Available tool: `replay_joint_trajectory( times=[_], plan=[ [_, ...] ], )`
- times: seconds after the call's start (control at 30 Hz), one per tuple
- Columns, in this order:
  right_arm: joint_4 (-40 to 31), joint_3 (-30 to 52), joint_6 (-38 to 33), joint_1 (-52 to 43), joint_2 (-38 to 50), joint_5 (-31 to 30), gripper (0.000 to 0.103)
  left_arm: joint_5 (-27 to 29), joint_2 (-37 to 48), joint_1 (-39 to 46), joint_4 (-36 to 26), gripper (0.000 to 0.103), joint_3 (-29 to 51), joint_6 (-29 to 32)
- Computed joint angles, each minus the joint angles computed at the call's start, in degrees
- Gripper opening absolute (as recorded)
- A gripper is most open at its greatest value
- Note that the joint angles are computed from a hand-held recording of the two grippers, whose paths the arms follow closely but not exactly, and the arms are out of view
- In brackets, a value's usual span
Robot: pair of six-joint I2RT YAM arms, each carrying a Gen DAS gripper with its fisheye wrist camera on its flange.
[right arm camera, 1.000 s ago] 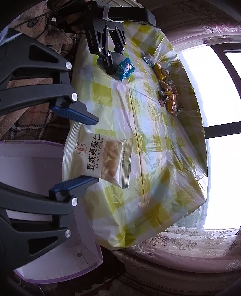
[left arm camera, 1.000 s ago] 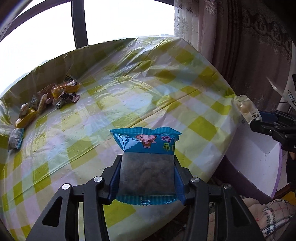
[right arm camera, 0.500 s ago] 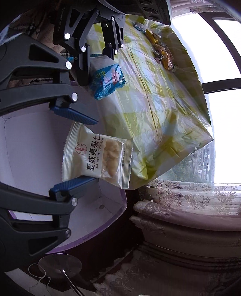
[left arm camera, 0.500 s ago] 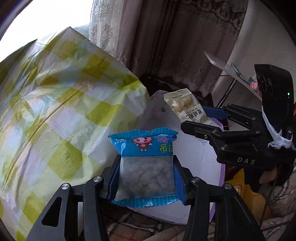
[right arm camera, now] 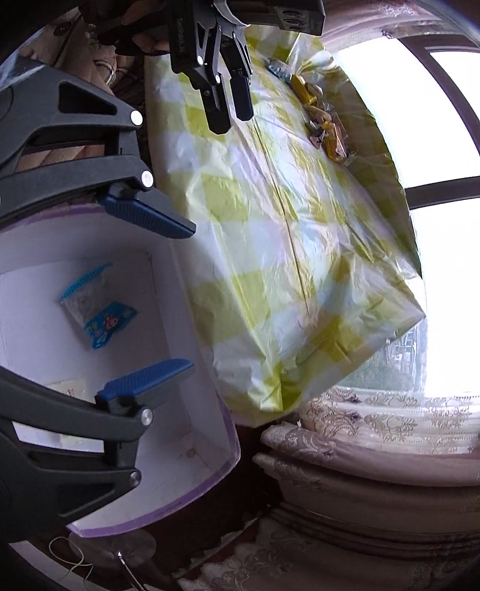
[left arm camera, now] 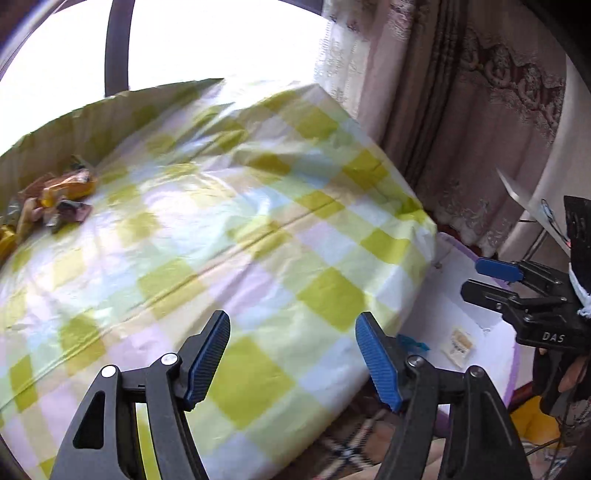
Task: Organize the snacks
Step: 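Open both grippers to drop the bags into the white box, then grasp the pink-black chocolate with the right gripper while the left grasps another biscuit bag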
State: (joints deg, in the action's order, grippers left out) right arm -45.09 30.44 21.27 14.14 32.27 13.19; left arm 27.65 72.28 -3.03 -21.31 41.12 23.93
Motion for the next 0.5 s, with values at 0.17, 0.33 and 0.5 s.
replay_joint_trajectory(
  times=[0.17, 0.33, 0.5],
  plan=[
    [19.9, 6.5, 1.9, 15.1, 24.6, 0.3, 0.086, -1.5, 7.5, 21.8, 11.8, 0.086, 2.6, 4.0],
    [33.1, 22.7, -3.6, 19.4, 53.9, -1.0, 0.086, -8.6, 30.9, 31.2, 12.5, 0.088, 24.2, -2.2],
    [32.6, 44.0, -4.6, 16.6, 76.8, -8.2, 0.086, -10.2, 47.9, 35.1, 4.9, 0.088, 45.8, -13.6]
  ],
)
